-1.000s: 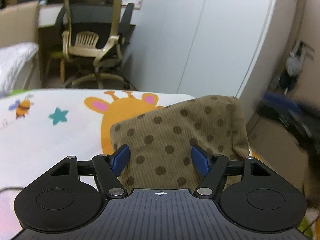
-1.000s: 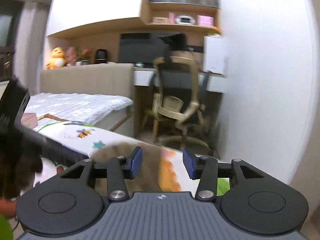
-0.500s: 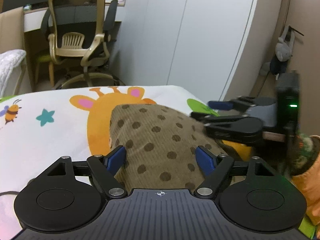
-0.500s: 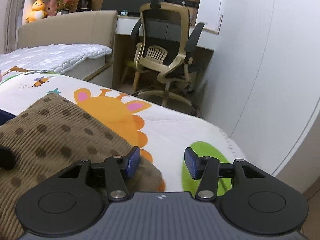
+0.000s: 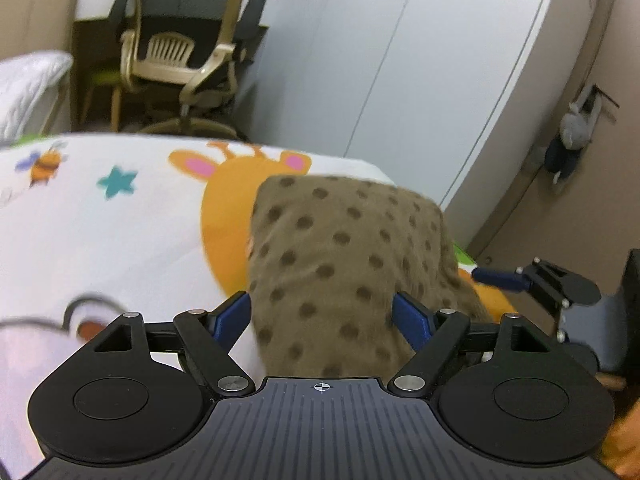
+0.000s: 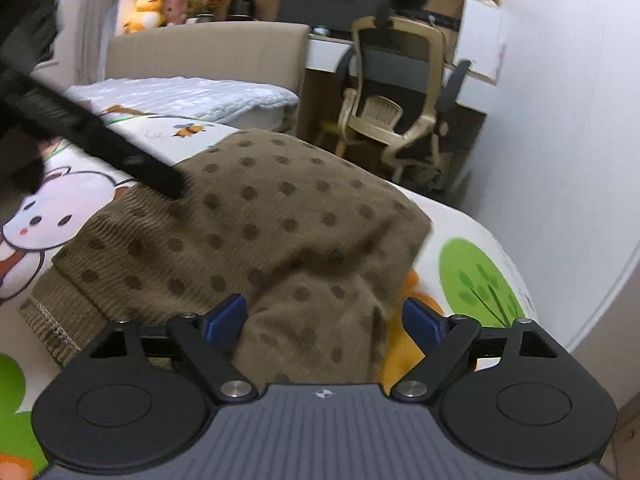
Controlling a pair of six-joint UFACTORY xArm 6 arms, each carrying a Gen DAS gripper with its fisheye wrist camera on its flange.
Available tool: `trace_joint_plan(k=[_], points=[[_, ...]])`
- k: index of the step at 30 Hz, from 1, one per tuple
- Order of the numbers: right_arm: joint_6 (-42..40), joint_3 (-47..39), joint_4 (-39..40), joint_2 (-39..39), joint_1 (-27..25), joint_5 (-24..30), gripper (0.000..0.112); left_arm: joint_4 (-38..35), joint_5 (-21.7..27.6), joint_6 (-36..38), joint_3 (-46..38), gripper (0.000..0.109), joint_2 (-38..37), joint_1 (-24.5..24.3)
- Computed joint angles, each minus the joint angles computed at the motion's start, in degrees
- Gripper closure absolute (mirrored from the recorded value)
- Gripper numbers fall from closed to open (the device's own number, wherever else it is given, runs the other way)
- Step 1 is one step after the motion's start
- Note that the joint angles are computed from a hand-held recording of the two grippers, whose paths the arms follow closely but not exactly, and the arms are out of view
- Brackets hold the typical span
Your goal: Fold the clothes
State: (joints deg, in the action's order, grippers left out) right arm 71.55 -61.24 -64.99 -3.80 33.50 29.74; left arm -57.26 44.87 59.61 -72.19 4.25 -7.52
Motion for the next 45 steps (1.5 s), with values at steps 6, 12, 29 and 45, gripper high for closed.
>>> trace_joint_plan(k=[6, 12, 29, 45], points=[[-0.9, 2.3, 0.9, -2.9, 1.6, 4.6, 0.025, 1.8, 2.1, -2.4, 1.6, 0.030, 0.2, 0.9], [-0.1, 4.0, -1.0, -6.1, 4.1, 11.4, 0.025, 2.0, 2.3, -0.6, 4.6, 0.035, -2.1, -0.5], [2.8, 4.9, 1.3, -3.3, 0.1, -10.6, 0.026, -4.6, 8.5, 10.0, -5.4, 0.027, -2.5, -1.1], [13.0, 3.8, -9.1, -5.8, -3.4, -19.8, 0.026, 7.7, 15.8, -14.0, -34.6, 0.027, 24.4, -5.4]])
